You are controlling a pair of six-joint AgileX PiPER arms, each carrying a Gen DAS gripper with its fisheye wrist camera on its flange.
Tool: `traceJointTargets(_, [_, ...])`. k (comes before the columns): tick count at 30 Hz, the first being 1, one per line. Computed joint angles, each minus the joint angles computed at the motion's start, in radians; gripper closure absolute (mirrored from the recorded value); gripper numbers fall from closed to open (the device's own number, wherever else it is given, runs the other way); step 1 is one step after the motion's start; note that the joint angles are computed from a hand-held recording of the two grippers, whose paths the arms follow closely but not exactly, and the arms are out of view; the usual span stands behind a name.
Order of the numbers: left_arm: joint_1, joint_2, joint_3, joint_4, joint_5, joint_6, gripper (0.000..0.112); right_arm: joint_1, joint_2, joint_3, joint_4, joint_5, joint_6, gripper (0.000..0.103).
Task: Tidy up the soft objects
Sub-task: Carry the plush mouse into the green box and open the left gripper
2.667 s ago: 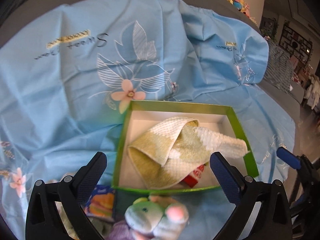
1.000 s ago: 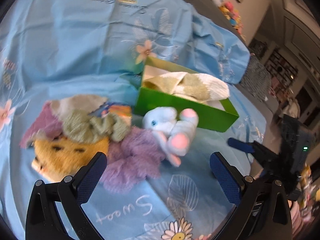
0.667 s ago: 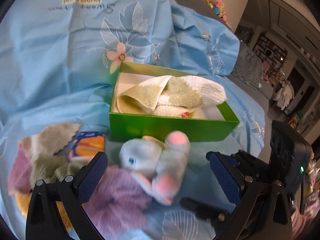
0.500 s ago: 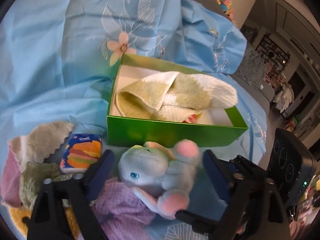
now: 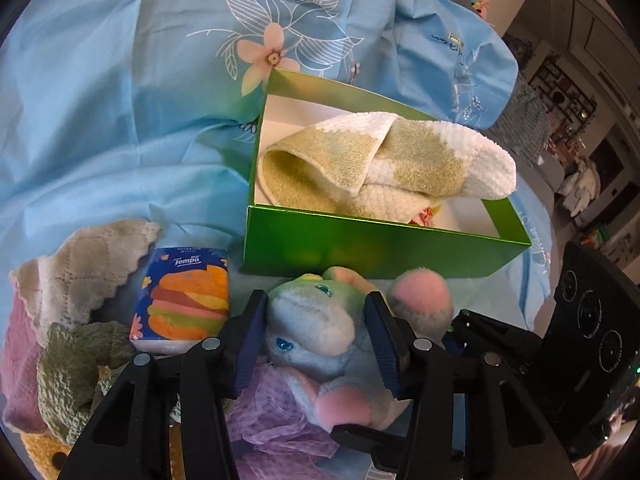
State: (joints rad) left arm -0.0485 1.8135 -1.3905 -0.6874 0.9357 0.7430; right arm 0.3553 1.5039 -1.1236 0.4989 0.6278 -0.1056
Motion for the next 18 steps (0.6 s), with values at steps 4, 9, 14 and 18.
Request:
traceJointTargets(4, [0.006,-0.027,0.013,-0.015,0.008,0.016,0.062,0.011,-0.035,0.016,-0.034,-0.020,0.030,0.039])
traceJointTargets(9, [0.003,-0.113,0.020,-0.047,0.028,0.030,0.062,0.008,-0.114,0.003,-0.094,-0.008,0.064,0.039])
traceJointTargets(14, [-0.024,-0.144,-0.075,-0.041,0.062,-0.009,0.062,-0.012,-0.158,-0.062,-0.167,0.013,0.093,0.039])
traceJointTargets(18, [-0.086,-0.106,-0.210,0.006,0.059,-0.085,0.062,-0.061,-0.147,-0.133,-0.202,0.024,0.077,0.038])
